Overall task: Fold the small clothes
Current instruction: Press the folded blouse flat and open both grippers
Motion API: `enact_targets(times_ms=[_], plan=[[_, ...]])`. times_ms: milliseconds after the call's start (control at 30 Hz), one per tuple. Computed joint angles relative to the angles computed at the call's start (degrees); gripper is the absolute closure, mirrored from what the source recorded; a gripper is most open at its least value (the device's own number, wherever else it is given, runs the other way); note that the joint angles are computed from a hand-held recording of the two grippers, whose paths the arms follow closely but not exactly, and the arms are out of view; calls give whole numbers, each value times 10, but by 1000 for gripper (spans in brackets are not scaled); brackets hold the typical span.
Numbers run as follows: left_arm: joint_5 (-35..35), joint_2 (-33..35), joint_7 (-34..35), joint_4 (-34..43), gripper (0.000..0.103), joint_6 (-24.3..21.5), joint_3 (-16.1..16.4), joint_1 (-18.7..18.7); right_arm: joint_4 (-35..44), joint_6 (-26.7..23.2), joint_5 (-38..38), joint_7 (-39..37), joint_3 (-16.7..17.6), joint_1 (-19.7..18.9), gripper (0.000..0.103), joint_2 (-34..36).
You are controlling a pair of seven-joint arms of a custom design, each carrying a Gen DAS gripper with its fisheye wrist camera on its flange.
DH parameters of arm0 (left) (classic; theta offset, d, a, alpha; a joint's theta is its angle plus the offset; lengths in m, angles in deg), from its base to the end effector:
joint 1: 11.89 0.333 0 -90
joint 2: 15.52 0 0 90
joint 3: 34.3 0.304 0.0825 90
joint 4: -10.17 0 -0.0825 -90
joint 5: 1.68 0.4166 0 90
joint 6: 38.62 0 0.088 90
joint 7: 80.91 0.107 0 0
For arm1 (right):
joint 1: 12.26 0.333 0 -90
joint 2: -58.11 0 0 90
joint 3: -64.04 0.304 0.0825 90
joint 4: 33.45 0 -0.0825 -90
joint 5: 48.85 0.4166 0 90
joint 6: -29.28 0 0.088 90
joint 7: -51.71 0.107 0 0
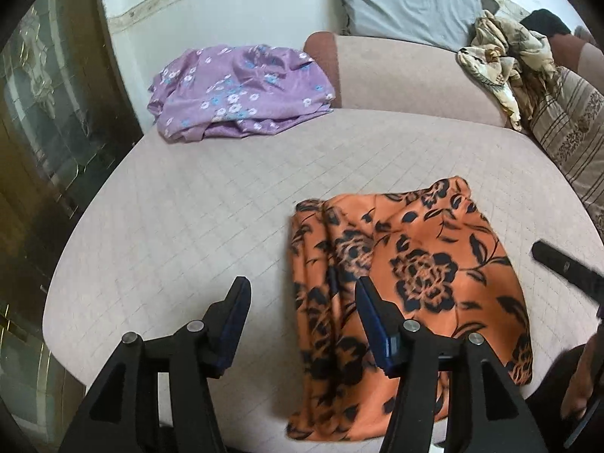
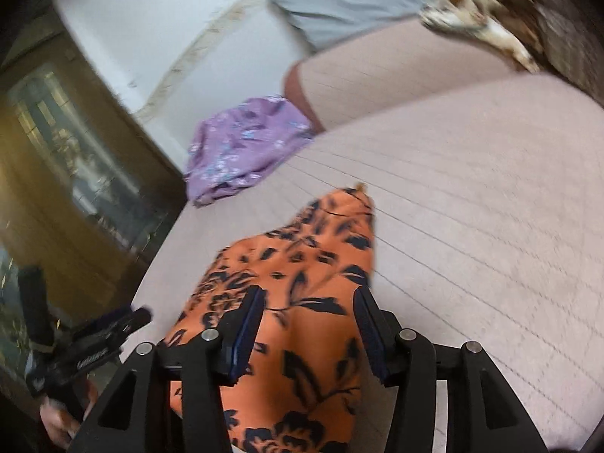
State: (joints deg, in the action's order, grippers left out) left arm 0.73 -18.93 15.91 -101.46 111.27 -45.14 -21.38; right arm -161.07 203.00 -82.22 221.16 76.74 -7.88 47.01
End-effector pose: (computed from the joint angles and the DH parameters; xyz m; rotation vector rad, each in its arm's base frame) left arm 0.5829 -0.2196 0.5674 -1.3004 2.2077 -0.7277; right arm 0.5262 0.2119 0.5353 -1.0756 1.8613 -0.3847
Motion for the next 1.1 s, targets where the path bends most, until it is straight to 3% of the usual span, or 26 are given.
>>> enact_targets(times_ms=[100, 233, 433, 533, 700, 767, 833, 933, 1000, 1100], plan=[[55, 15, -36, 5, 45, 7, -8, -2, 18, -5, 58, -75, -25, 43, 58, 25], [107, 45, -82, 23, 44, -29, -8, -6, 36, -23, 192, -190, -59, 101, 59, 62], [70, 57, -59, 20, 35, -38, -1, -4, 48, -43, 301, -276, -74, 124, 60, 82], [42, 49, -39, 25, 35, -55, 0, -1, 41, -40, 264, -241, -67, 117, 60, 68], [39, -4, -26, -32, 35, -17, 6, 8, 5, -9, 244, -228, -49, 116, 60, 32], [50, -9, -25, -49, 35, -6, 5, 11, 11, -29, 259, -252, -47, 130, 60, 35], [99, -1, -51, -54, 35, -1, 0, 15, 33, -86, 279, -281, -47, 144, 60, 52], [94, 0, -59, -54, 35, 2, 2, 15, 70, -139, 218, -261, -41, 143, 60, 73], [70, -3, -43, -44, 35, -11, 5, 14, 69, -138, 212, -253, -45, 146, 60, 66], [97, -15, -67, -46, 35, 2, 4, 19, 64, -143, 171, -201, -41, 138, 58, 52]])
